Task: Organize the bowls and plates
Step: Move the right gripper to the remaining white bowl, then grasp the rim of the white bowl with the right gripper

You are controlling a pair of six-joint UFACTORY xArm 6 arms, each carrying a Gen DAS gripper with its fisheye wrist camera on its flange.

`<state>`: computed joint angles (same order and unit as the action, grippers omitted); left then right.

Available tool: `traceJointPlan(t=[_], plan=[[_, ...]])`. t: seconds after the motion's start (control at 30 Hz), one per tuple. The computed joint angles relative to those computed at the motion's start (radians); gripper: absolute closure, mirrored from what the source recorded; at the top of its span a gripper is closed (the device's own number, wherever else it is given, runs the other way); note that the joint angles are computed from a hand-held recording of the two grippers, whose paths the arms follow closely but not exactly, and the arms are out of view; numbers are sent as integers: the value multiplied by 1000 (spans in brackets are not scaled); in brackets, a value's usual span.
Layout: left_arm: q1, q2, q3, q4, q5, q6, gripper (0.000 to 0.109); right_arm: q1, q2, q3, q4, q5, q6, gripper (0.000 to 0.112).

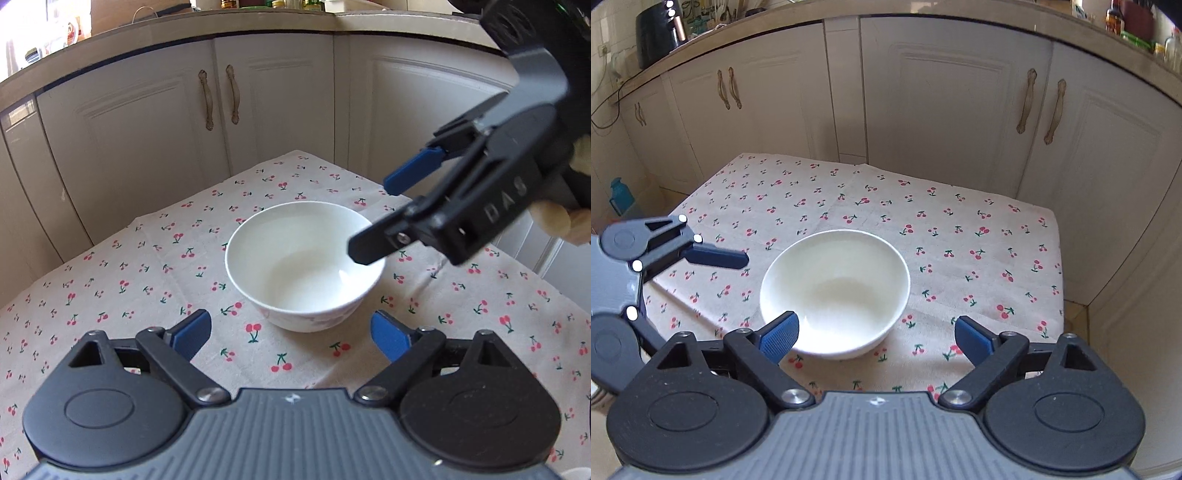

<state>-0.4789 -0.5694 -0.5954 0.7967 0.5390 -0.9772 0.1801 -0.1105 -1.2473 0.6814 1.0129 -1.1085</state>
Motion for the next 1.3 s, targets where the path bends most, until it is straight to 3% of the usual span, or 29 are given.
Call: traceJointPlan(t=[0.33, 0.67, 1.3], plan=[[35, 74, -33, -73, -58, 88, 22, 26, 146, -159, -9, 78, 107, 29], [50, 86, -38, -94, -95, 108, 27, 28, 219, -263, -16, 180, 168, 48], [63, 89, -31, -128, -118, 164, 26, 48, 246, -305, -79, 204, 254, 47]])
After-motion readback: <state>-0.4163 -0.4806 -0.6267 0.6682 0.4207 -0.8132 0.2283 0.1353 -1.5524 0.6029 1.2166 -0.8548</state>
